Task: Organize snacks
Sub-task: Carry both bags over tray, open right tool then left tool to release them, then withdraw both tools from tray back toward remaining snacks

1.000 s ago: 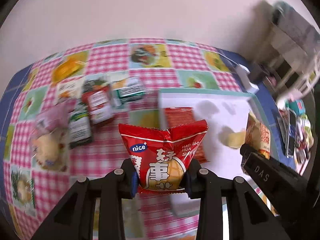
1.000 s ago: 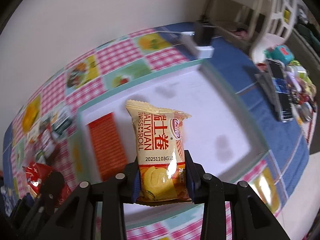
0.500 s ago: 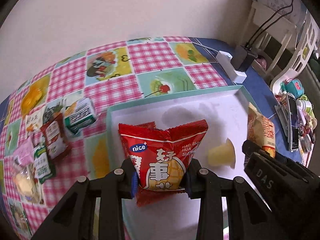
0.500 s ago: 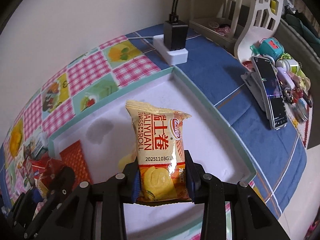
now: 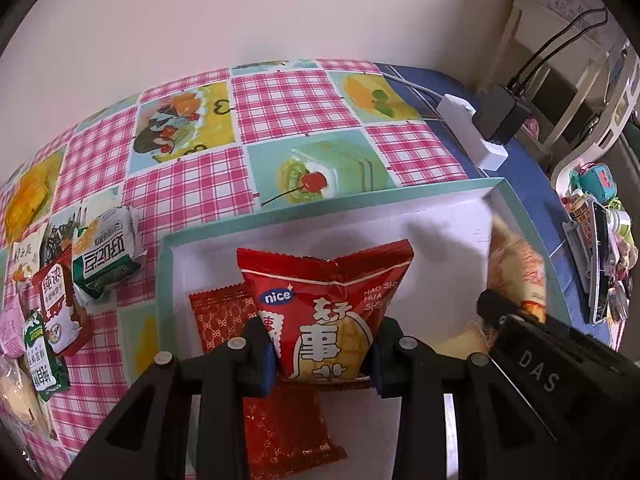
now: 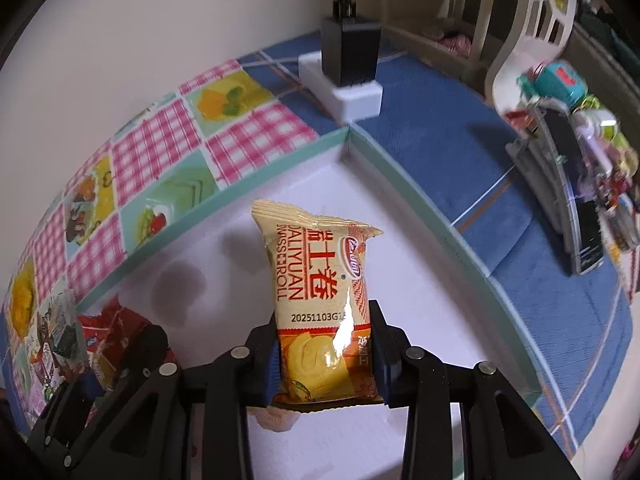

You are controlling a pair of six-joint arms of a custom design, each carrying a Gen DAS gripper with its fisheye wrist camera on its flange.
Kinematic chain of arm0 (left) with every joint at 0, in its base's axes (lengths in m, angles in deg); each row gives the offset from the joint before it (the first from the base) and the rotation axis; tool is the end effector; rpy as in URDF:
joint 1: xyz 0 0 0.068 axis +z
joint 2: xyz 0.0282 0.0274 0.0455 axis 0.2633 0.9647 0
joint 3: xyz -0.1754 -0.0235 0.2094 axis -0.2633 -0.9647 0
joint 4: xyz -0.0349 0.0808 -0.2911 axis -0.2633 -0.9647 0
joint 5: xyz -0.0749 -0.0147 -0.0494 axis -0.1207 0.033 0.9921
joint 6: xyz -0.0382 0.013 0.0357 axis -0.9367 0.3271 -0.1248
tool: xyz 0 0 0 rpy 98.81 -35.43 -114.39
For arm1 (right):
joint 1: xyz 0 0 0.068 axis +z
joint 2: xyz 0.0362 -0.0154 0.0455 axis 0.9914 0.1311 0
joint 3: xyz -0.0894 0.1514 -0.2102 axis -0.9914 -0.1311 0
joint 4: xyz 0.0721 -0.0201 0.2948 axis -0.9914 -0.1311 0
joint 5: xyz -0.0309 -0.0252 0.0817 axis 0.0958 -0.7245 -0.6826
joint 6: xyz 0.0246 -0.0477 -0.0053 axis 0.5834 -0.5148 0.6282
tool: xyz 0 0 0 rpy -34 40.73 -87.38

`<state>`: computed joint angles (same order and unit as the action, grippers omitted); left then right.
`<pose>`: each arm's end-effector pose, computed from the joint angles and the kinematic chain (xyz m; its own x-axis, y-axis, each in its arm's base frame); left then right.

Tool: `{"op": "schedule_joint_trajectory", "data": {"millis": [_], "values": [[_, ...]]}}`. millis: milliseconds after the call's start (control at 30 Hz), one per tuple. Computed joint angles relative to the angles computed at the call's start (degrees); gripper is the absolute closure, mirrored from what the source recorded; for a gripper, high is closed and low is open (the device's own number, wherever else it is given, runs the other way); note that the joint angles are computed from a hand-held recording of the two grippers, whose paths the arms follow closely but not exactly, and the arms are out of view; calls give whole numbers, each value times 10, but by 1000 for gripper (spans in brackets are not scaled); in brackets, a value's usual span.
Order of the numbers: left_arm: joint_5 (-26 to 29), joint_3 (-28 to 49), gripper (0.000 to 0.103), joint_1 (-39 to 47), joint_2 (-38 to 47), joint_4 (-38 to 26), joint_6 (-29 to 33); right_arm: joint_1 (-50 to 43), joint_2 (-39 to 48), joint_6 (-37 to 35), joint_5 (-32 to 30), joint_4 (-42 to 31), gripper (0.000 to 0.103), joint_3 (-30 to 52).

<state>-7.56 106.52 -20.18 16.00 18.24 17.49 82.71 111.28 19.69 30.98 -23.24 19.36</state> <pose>0.2161 -0.1452 0.2095 -0.8847 -0.0816 -0.4590 -0.0324 0.9929 -0.1140 0.2171 0.0007 0.1996 -0.8960 0.2611 -0.3591 0.2435 0.9653 0.0942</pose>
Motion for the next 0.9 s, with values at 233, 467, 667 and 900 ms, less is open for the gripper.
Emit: {"op": "schedule_joint_trajectory", "data": {"millis": [233, 467, 667, 900], "values": [[14, 13, 49, 4, -11, -27, -5, -18, 9, -10, -13, 0, 54, -6], [37, 13, 36, 27, -57, -67, -27, -28, -13, -16, -33, -4, 31, -5], [10, 10, 23, 35, -108, -111, -35, -18, -61, -15, -39, -30, 15, -15], [-26, -11, 9, 66, -167, -161, -38, 2, -119, -11, -37, -56, 0, -25]]}}
